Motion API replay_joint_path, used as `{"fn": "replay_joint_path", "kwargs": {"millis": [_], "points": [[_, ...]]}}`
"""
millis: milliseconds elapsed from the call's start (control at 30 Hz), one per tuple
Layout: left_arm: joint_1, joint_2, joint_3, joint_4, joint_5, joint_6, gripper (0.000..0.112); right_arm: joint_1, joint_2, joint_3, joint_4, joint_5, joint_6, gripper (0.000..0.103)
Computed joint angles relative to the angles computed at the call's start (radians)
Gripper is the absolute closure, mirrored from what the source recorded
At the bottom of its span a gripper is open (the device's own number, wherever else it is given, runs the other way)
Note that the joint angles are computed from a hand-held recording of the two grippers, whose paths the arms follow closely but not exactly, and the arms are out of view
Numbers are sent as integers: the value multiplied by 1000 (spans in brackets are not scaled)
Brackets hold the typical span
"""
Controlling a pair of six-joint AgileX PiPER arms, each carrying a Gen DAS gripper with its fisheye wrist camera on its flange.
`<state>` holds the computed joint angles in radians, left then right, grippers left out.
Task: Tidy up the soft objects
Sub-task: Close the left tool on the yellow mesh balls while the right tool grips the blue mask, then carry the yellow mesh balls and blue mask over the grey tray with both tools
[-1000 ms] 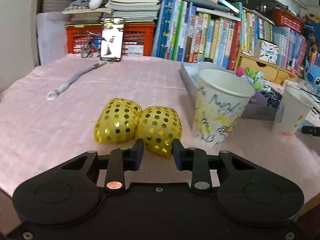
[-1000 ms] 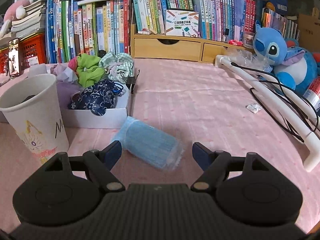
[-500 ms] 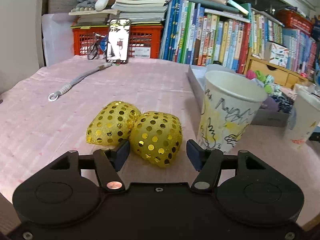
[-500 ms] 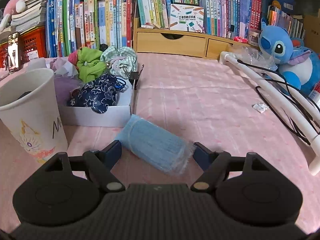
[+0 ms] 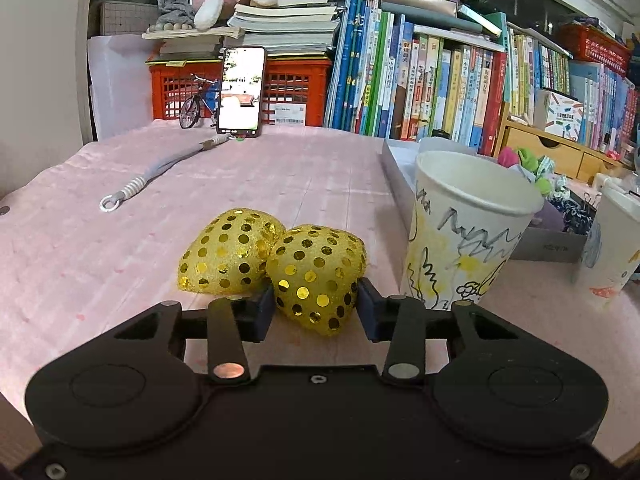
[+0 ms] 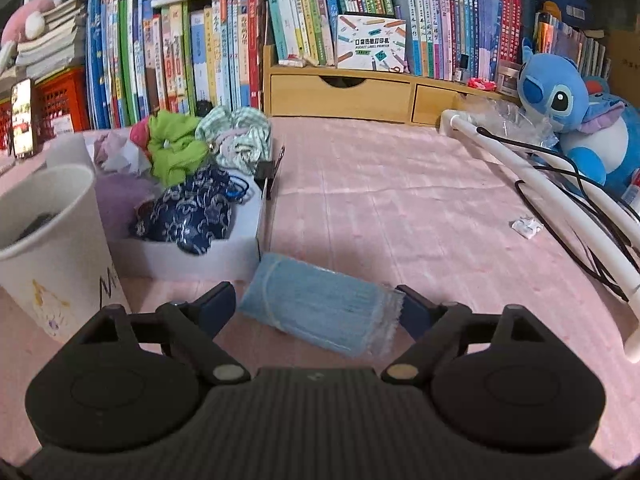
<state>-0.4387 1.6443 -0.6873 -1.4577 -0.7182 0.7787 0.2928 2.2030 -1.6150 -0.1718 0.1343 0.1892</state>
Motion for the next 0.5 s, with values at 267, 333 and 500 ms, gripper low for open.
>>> {"fn": "replay_joint_path", "kwargs": {"millis": [267, 333, 500], "points": [[0, -12, -11, -2, -22, 35, 73, 6, 38, -70, -59, 50, 83, 18], [7, -14, -18, -4, -22, 48, 73, 4, 36, -63, -66, 47, 87, 21], [15, -43, -10, -14, -24, 53, 73, -9, 10, -17, 77, 10, -55, 24]]}}
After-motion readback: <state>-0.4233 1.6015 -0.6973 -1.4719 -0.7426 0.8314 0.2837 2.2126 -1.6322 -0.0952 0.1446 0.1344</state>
